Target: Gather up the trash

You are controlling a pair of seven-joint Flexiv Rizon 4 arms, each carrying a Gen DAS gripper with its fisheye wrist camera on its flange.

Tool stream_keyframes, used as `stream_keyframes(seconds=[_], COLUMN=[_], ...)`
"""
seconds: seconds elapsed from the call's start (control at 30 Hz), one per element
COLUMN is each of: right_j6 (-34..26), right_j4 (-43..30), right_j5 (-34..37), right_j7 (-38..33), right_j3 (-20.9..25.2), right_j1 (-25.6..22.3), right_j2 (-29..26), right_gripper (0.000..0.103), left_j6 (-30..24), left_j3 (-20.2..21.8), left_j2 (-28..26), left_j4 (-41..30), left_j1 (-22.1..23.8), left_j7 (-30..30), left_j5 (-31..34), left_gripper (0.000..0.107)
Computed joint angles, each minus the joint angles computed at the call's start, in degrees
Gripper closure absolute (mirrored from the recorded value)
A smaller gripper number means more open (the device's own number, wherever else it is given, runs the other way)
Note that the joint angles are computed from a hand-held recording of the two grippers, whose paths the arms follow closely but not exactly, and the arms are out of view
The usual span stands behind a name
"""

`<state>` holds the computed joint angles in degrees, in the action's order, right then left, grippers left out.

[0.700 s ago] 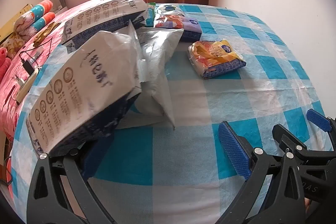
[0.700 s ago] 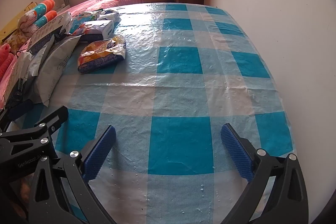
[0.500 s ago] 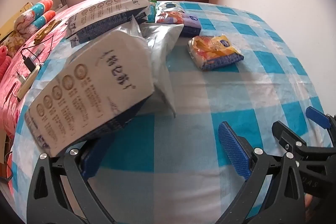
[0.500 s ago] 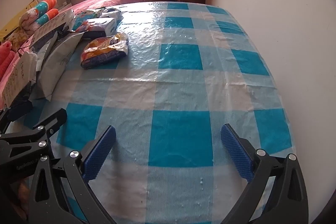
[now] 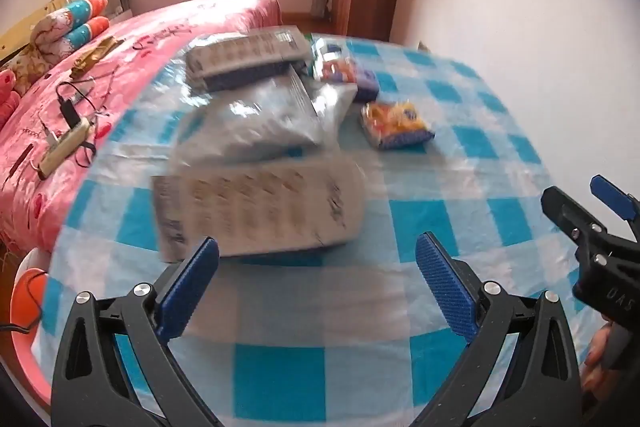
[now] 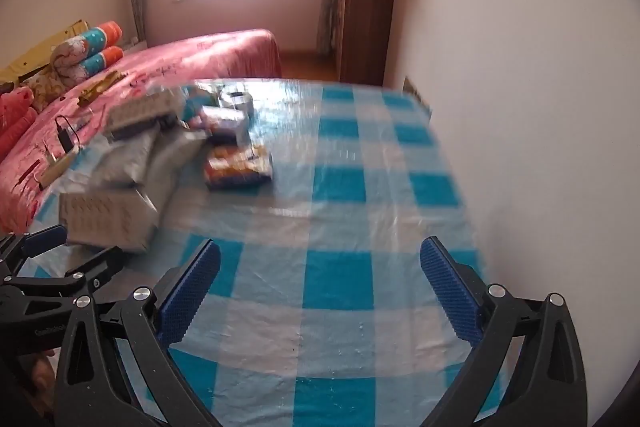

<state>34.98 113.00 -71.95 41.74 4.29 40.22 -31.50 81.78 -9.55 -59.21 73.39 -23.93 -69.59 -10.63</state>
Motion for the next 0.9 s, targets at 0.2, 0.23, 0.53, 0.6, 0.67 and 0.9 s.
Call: stream_keyframes(seconds=[0.2, 0.23, 0.53, 0.6, 0.67, 0.9], right_j6=[-8.7, -10.1, -17.7, -18.6, -19.5, -22.0], right_j4=[-2.3, -2.9, -5.4, -5.7, -5.9, -7.0], right_j5=[0.5, 0.7, 0.5, 0.6, 0.7, 1.6], right_j7=[-3.1, -3.8, -5.4, -5.8, -6.1, -7.1], right_j3=[0.8, 1.1, 2.4, 2.6, 2.8, 3.1], right_j1=[3.3, 3.9, 6.9, 7.1, 7.3, 8.2], right_j2=[1.8, 2.0, 3.0, 3.2, 3.3, 3.0], right_gripper=[0.004, 0.004, 0.004, 0.004, 0.004, 0.004], left_j6=[7.0, 7.7, 16.8, 18.0, 19.1, 22.7], left_j3=[-5.6, -6.4, -11.9, -12.5, -12.7, -13.4], left_j2=[3.9, 4.4, 7.1, 7.4, 7.5, 8.4], left_j4=[6.7, 7.6, 14.2, 14.8, 15.4, 17.4], left_j1=[5.1, 5.8, 11.2, 11.7, 12.1, 13.5], left_j7=[1.9, 2.1, 3.2, 3.0, 2.8, 1.4], left_j5=[-0.5, -0.6, 1.6, 2.3, 3.2, 6.4], left_gripper=[0.008, 0.008, 0.008, 0.008, 0.008, 0.008])
